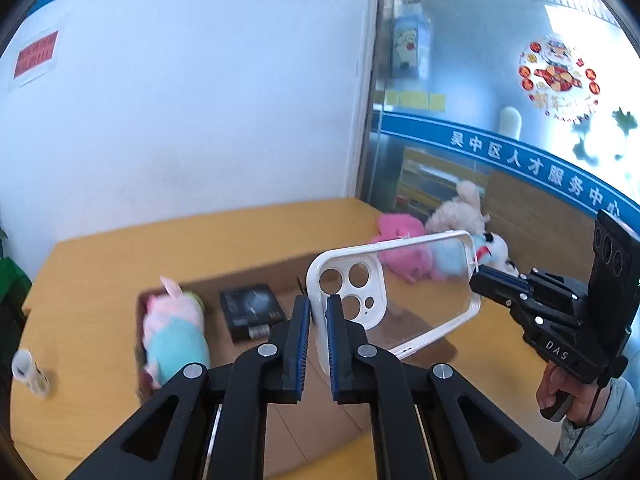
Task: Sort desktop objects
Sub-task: 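Lift the phone case with both tools and lower it into the box, then open both tools to release the phone case and withdraw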
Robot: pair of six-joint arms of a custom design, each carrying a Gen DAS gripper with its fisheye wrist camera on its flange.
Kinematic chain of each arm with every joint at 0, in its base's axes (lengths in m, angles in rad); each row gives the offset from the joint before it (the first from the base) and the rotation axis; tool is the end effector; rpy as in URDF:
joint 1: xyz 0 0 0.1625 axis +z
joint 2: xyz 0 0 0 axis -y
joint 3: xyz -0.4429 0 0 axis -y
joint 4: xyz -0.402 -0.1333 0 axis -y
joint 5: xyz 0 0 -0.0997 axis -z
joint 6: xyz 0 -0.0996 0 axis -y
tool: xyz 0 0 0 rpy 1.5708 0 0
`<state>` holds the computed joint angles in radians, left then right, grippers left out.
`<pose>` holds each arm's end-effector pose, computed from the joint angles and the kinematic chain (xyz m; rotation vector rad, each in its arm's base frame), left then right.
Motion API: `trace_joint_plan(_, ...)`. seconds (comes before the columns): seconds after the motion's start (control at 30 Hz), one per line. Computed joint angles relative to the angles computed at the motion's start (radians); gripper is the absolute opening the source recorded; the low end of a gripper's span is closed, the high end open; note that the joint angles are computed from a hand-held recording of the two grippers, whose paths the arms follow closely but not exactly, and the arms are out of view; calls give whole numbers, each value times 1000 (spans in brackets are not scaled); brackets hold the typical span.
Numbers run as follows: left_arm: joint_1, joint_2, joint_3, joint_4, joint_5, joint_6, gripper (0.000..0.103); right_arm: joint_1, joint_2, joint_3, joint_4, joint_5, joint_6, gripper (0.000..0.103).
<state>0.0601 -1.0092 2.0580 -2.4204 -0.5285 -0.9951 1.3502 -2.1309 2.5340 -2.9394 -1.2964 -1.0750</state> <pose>-0.5100 -0.2504 0.1200 0.7344 2.2530 -1.2162 0.0973 -0.2986 0.4075 1.1900 -2.1811 1.2422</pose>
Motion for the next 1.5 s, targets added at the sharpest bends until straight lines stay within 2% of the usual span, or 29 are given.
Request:
trace_joint_plan(0.1, 72, -24, -32, 58, 37, 13, 5, 136, 195, -75, -95, -114, 43, 8)
trace_joint_plan(0.17, 132, -25, -40, 40, 24, 41, 5, 177, 309, -134, -92, -171, 76, 8)
trace_joint_plan(0.23, 179, -32, -28, 22, -6, 50, 5, 192, 420, -187, -95, -228, 107, 8)
trace_joint_plan(0.33, 269, -5, -39, -8, -81, 76, 5, 176, 554, -264, -29, -311, 180, 8)
trace_joint_plan(0.47, 386, 64, -96, 93, -175, 30, 5, 151, 703, -333, 19, -438, 212, 8)
trace_joint_plan(0.63, 462, 110, -89, 133, -268, -44, 5, 136, 815, -421, 173, -554, 291, 8)
trace_joint_plan(0.8, 502, 150, -119, 195, -341, -72, 6, 167, 862, -482, 311, -665, 357, 10)
trace_joint_plan(0.9, 509, 160, -133, 220, -358, -80, 7, 170, 874, -495, 351, -698, 390, 11)
trace_joint_plan(0.93, 502, 157, -130, 223, -351, -88, 11, 170, 865, -485, 335, -692, 386, 11)
trace_joint_plan(0.97, 493, 150, -124, 229, -348, -102, 16, 169, 852, -473, 318, -679, 376, 20)
trace_joint_plan(1.0, 485, 139, -120, 241, -341, -125, 30, 171, 832, -450, 274, -668, 354, 36)
trace_joint_plan(1.03, 469, 124, -108, 241, -327, -146, 38, 177, 809, -423, 220, -663, 331, 44)
trace_joint_plan(1.07, 442, 100, -77, 202, -307, -150, 38, 181, 774, -387, 157, -646, 304, 53)
trace_joint_plan(1.1, 410, 77, -49, 181, -271, -164, 38, 177, 717, -344, 111, -590, 274, 54)
trace_joint_plan(1.13, 366, 51, -16, 164, -216, -187, 44, 166, 655, -307, 88, -520, 247, 56)
trace_joint_plan(1.17, 302, 20, 25, 153, -148, -218, 52, 147, 565, -252, 67, -429, 205, 67)
trace_joint_plan(1.2, 264, 3, 44, 163, -113, -248, 80, 134, 508, -211, 41, -377, 175, 84)
trace_joint_plan(1.23, 216, -17, 65, 201, -65, -307, 103, 110, 451, -174, 5, -319, 143, 87)
trace_joint_plan(1.27, 161, -32, 81, 275, -14, -402, 103, 77, 377, -111, -52, -255, 114, 87)
trace_joint_plan(1.3, 112, -39, 91, 359, 18, -493, 103, 55, 345, -88, -67, -214, 102, 87)
trace_joint_plan(1.33, 88, -40, 94, 408, 28, -542, 103, 21, 300, -56, -53, -166, 86, 87)
trace_joint_plan(1.37, 57, -42, 101, 482, 29, -622, 103, -45, 237, -10, -26, -77, 65, 87)
trace_joint_plan(1.4, 42, -37, 101, 546, 25, -698, 103, -82, 213, 27, -41, -27, 55, 87)
trace_joint_plan(1.43, 23, -18, 102, 603, 15, -784, 103, -115, 200, 65, -82, -1, 43, 87)
trace_joint_plan(1.5, 14, 28, 97, 645, 11, -876, 103, -154, 243, 130, -229, -10, 35, 87)
